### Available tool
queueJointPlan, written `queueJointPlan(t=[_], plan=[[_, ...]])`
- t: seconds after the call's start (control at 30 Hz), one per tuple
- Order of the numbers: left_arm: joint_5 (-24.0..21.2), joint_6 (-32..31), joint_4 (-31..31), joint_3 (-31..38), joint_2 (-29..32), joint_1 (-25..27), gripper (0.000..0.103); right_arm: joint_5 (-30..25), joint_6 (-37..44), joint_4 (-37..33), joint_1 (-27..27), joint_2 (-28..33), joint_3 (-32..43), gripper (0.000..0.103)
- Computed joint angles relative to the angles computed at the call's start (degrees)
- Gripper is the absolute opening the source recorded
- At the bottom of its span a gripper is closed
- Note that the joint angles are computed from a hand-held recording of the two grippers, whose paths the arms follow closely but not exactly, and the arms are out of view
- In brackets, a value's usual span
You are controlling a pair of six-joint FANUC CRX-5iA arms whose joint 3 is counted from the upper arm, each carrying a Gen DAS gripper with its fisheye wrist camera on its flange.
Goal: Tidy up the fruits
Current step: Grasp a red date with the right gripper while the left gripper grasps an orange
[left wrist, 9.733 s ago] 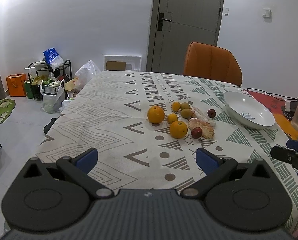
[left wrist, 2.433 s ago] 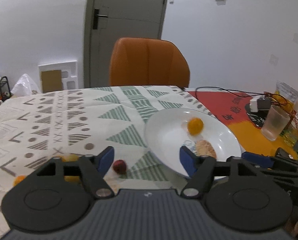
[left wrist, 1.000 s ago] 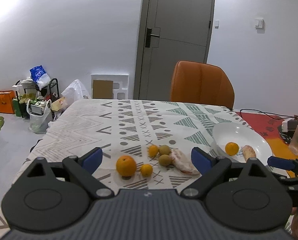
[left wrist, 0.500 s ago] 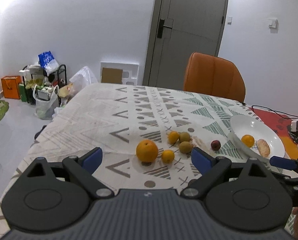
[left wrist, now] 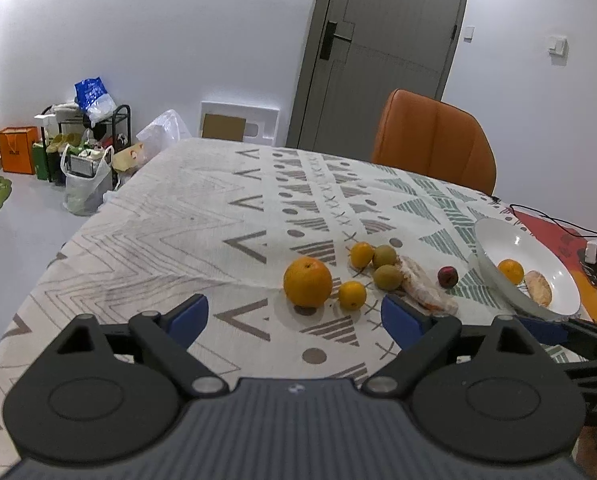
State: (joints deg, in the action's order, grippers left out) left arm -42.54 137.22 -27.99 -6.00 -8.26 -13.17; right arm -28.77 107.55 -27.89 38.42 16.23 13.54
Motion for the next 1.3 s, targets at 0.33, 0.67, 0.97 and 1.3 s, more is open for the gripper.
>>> queueJointPlan(t=[0.33, 0.67, 0.97, 1.3], plan=[[1.5, -1.3, 1.9, -1.6, -0.4, 2.1, 0.092, -4.5, 1.2, -0.2, 1.1, 3.4, 4.2, 0.055], [3.9, -4.6, 5.4, -2.6, 0.3, 4.7, 0.087, -6.5, 0.4, 2.0, 2.2, 6.0, 6.3, 0.026], [7.3, -9.3, 10.2, -3.0, 2.1, 6.5, 0.078, -4.9, -4.1, 5.0, 1.7, 6.2, 6.4, 0.025], [10.0, -14.0, 15.6, -1.5, 5.9, 8.1, 0.064, -2.3, -8.4, 8.7, 1.1, 5.6, 5.5, 0.025]])
